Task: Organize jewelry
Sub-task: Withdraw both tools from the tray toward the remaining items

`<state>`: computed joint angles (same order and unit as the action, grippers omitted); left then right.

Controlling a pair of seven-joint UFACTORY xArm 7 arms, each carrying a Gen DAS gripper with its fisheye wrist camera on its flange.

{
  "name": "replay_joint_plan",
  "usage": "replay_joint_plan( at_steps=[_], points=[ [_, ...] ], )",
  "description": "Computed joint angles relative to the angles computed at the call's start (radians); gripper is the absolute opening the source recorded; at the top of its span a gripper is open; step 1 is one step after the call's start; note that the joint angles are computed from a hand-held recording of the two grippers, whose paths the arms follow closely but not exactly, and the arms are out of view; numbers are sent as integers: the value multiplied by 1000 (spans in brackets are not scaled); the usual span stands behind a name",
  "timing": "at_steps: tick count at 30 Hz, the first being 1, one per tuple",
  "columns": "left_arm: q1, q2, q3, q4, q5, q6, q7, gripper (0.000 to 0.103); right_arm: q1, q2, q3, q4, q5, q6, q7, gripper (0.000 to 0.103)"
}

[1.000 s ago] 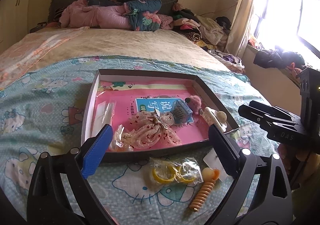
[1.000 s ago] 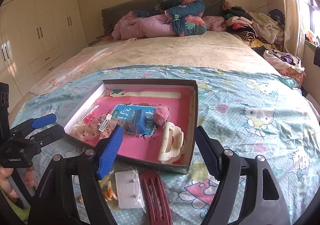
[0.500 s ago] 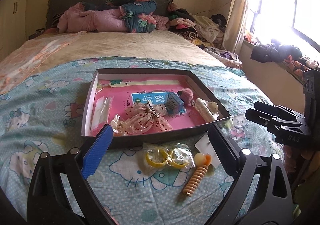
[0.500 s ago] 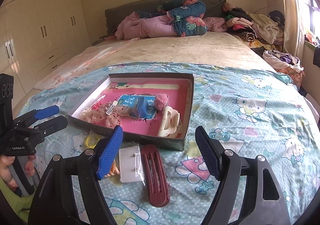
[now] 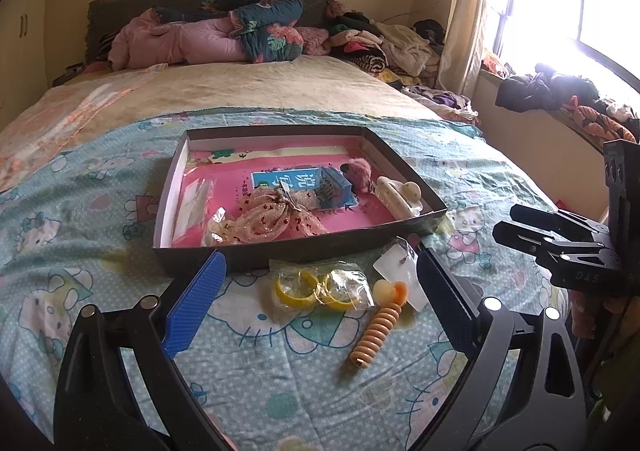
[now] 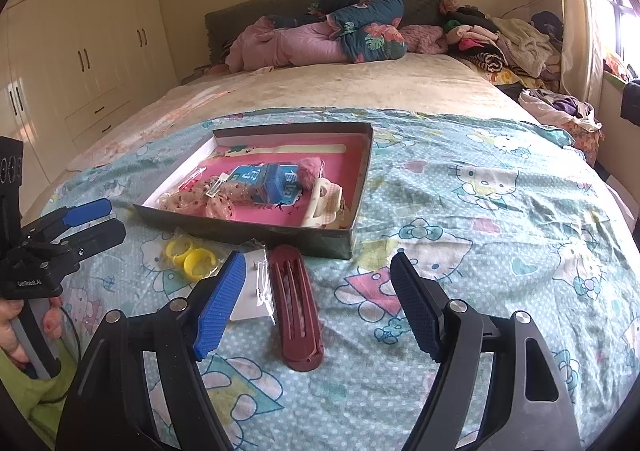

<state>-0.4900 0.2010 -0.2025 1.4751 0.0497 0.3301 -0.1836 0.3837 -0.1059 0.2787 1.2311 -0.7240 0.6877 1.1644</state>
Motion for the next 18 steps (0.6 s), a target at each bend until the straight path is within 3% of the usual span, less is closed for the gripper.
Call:
replay_joint_plan(
  at_steps=[18],
  points=[
    [1,-46,-16,-81,-11,-4,18,92,17,-16,21,-37,-2,33,-4,77]
  ],
)
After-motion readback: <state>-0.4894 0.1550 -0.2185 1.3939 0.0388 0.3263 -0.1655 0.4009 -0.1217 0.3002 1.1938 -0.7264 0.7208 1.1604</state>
